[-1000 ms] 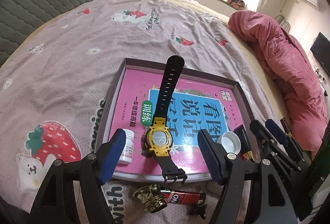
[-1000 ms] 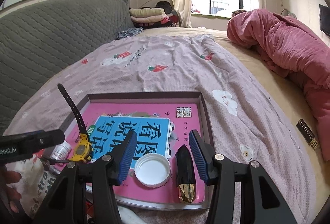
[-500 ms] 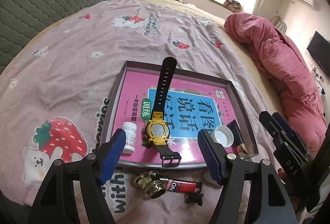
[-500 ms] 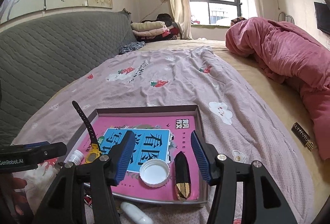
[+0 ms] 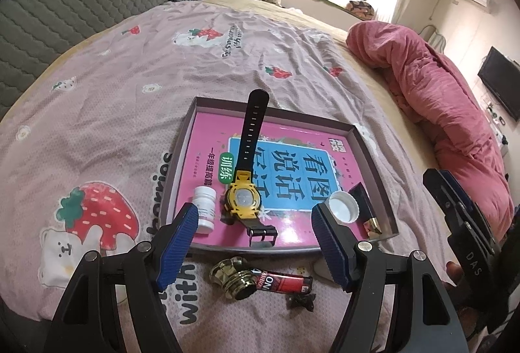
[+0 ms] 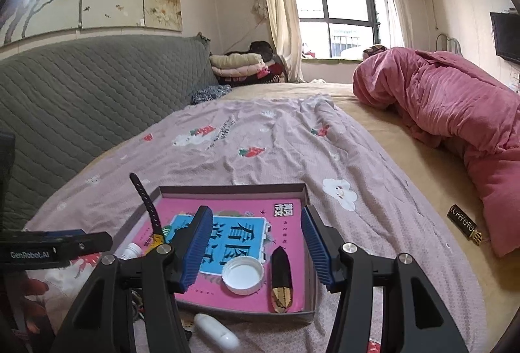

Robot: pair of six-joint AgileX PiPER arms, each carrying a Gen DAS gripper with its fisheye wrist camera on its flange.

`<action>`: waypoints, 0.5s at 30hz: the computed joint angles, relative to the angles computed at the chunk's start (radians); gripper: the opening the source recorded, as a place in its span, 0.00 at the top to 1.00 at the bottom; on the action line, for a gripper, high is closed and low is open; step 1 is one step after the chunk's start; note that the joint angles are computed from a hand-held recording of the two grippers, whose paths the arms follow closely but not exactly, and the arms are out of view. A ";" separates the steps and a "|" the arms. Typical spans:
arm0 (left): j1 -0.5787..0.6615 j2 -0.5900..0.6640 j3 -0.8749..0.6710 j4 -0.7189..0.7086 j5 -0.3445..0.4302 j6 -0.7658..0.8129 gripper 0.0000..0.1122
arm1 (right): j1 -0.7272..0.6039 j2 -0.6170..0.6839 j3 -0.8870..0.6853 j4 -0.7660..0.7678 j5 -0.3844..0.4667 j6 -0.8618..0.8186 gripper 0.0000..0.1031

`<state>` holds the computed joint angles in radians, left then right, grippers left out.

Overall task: Organize rigid objects
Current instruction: 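Withdraw both open tools from the grey box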

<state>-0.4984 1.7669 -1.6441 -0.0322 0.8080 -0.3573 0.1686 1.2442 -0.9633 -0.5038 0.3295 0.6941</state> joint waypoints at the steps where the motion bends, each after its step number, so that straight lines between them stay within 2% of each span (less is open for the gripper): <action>1: -0.001 -0.003 0.003 0.000 0.000 -0.001 0.34 | 0.007 -0.004 0.003 -0.009 0.003 0.008 0.46; 15: -0.009 -0.071 0.104 -0.006 -0.025 0.011 0.34 | 0.128 -0.085 0.072 -0.156 0.060 0.131 0.46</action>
<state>-0.5071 1.6963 -1.5398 -0.0386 0.7834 -0.3467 0.2962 1.1590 -0.8918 -0.6599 0.3900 0.8249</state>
